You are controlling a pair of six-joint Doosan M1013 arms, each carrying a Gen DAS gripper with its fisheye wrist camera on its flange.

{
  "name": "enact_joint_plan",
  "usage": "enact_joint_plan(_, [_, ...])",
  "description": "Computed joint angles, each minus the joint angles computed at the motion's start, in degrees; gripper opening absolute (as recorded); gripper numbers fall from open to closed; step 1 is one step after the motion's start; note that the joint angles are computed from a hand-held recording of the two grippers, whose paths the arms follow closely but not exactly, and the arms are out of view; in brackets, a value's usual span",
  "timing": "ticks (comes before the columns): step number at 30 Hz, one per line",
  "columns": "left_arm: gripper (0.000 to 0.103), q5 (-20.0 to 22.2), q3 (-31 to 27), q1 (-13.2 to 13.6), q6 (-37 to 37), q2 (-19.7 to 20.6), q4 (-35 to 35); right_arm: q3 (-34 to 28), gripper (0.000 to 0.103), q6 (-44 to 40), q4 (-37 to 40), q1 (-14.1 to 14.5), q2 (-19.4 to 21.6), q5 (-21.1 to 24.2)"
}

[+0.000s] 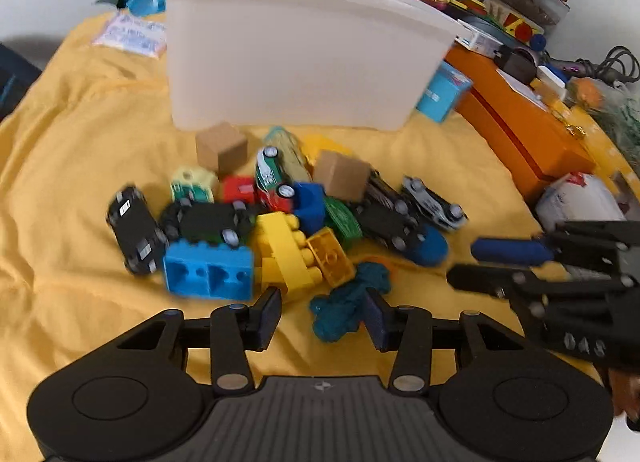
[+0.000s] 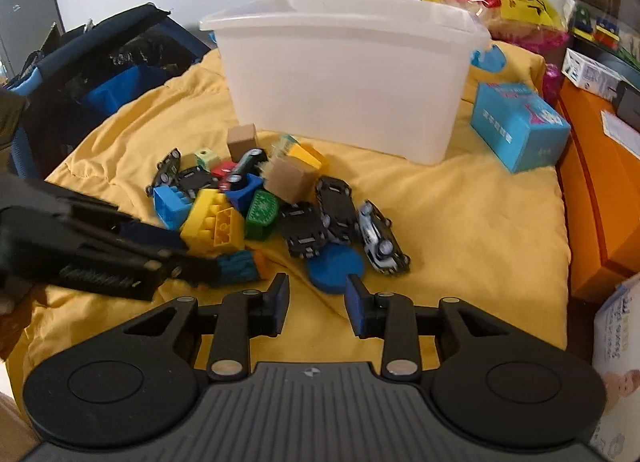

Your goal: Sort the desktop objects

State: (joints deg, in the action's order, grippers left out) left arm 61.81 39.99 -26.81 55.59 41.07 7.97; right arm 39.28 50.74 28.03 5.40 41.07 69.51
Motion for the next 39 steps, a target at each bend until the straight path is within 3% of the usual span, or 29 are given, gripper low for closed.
enact_joint_plan(6, [0.048,1.8,-2.7,-1.5,1.6,1.1,8.5,0.4,0.035,-1.7,0.7,0.5,-0.3,-0.1])
enact_joint_plan(13, [0.040,0.2,-2.7,0.5,6.0,1.5,2.1,0.4,0.036,-1.9,0.4,0.9,-0.2,0.2])
enact_joint_plan(14, [0.028,0.0,-2.4,0.6,6.1,1.1,1.3,0.3,0.036,-1.7,0.4,1.0,-0.1,0.2])
enact_joint_plan(15, [0.004,-0.2,-1.8,0.8,5.8,0.6,0.7,0.2,0.037,-1.6,0.6,1.0,-0.1,0.3])
enact_joint_plan(16, [0.002,-0.6,-0.9,0.9,5.6,0.0,-0.4,0.0,0.037,-1.4,1.3,1.0,0.0,0.6])
enact_joint_plan(21, [0.004,-1.7,5.2,0.8,3.4,-3.6,-3.1,-1.2,0.040,-1.5,2.8,1.7,1.0,1.7])
enact_joint_plan(28, [0.008,-4.2,8.7,-0.3,1.0,-6.0,2.8,-5.4,0.039,1.9,3.8,2.7,4.2,3.2])
enact_joint_plan(29, [0.010,-4.3,8.4,-0.3,0.6,-5.9,3.8,-5.9,0.030,1.3,3.6,2.9,4.6,3.5])
enact_joint_plan(30, [0.011,-4.3,7.7,-0.2,0.5,-5.6,4.5,-6.5,0.028,0.8,3.0,3.1,4.9,4.0])
enact_joint_plan(35, [0.020,-3.4,2.8,0.4,1.4,-2.7,4.9,-2.2,0.028,-3.0,2.9,2.4,1.6,0.7])
enact_joint_plan(39, [0.025,0.8,-3.6,0.6,4.0,1.2,4.2,2.5,0.028,-5.5,1.1,1.3,-1.9,-2.3])
